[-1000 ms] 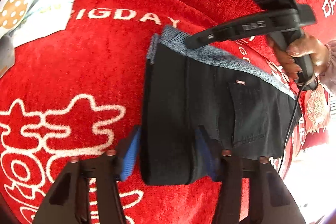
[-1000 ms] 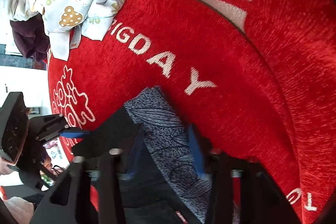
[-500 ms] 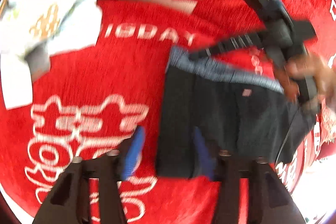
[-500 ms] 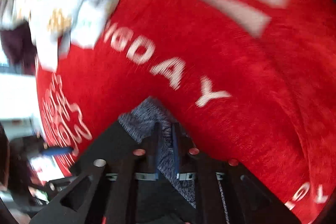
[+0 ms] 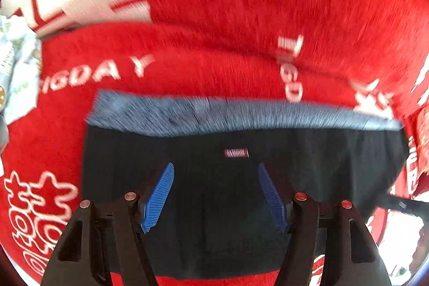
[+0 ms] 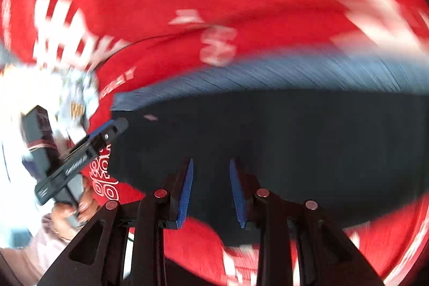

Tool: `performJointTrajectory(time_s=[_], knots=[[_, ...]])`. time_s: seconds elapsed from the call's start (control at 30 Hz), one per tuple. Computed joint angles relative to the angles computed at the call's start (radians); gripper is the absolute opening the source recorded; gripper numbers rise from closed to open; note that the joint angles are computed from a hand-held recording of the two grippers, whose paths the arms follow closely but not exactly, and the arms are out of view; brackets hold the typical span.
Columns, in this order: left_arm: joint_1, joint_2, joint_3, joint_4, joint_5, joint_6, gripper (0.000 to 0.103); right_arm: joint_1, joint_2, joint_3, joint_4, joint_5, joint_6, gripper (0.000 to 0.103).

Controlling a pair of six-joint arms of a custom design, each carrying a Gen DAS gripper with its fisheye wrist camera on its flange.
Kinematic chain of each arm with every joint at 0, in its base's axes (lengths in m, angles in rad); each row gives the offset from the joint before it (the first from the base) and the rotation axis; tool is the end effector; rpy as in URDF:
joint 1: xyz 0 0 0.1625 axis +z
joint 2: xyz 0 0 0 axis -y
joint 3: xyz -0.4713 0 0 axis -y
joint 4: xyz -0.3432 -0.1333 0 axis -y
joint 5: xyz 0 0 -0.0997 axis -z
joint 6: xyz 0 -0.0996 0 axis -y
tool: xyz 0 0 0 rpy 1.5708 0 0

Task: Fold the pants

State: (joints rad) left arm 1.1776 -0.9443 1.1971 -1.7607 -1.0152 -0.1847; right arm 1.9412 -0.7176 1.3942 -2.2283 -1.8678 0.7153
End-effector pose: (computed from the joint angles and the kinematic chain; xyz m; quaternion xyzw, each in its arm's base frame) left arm -0.0976 -0.7204 0.3677 0.1086 0.9551 -0.0491 0.2714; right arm 0.3579 -0.6340 0.1604 -0.1683 -0.9745 0.0683 0.1316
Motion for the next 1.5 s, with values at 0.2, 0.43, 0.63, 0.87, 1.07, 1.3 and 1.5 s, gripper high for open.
performJointTrajectory(time_s=[0.2, 0.43, 0.63, 0.87, 1.07, 1.3, 1.5], knots=[[-0.008, -0.01, 0.086, -0.047, 0.054, -0.043, 0.067, -0.047, -0.18, 0.352, -0.279, 0.02, 0.192, 0.032], [-0.027, -0.011, 0.108, -0.047, 0.098, -0.036, 0.068, -0.114, -0.197, 0.51, -0.586, 0.048, 0.263, 0.032], [-0.041, 0.002, 0.115, -0.043, 0.145, -0.035, 0.068, -0.091, -0.229, 0.499, -0.51, -0.015, 0.216, 0.007], [-0.124, 0.021, 0.078, 0.025, 0.138, -0.083, 0.068, -0.064, -0.342, 0.488, -0.345, -0.14, 0.152, 0.013], [-0.196, 0.089, 0.139, -0.021, 0.041, -0.101, 0.068, -0.1, -0.324, 0.343, -0.182, -0.303, 0.005, 0.015], [-0.278, 0.103, 0.258, -0.009, 0.116, -0.123, 0.068, -0.119, -0.337, 0.364, -0.08, -0.3, -0.114, 0.011], [-0.332, 0.113, 0.21, 0.15, 0.118, -0.272, 0.068, -0.13, -0.457, 0.471, -0.118, -0.17, -0.072, 0.024]])
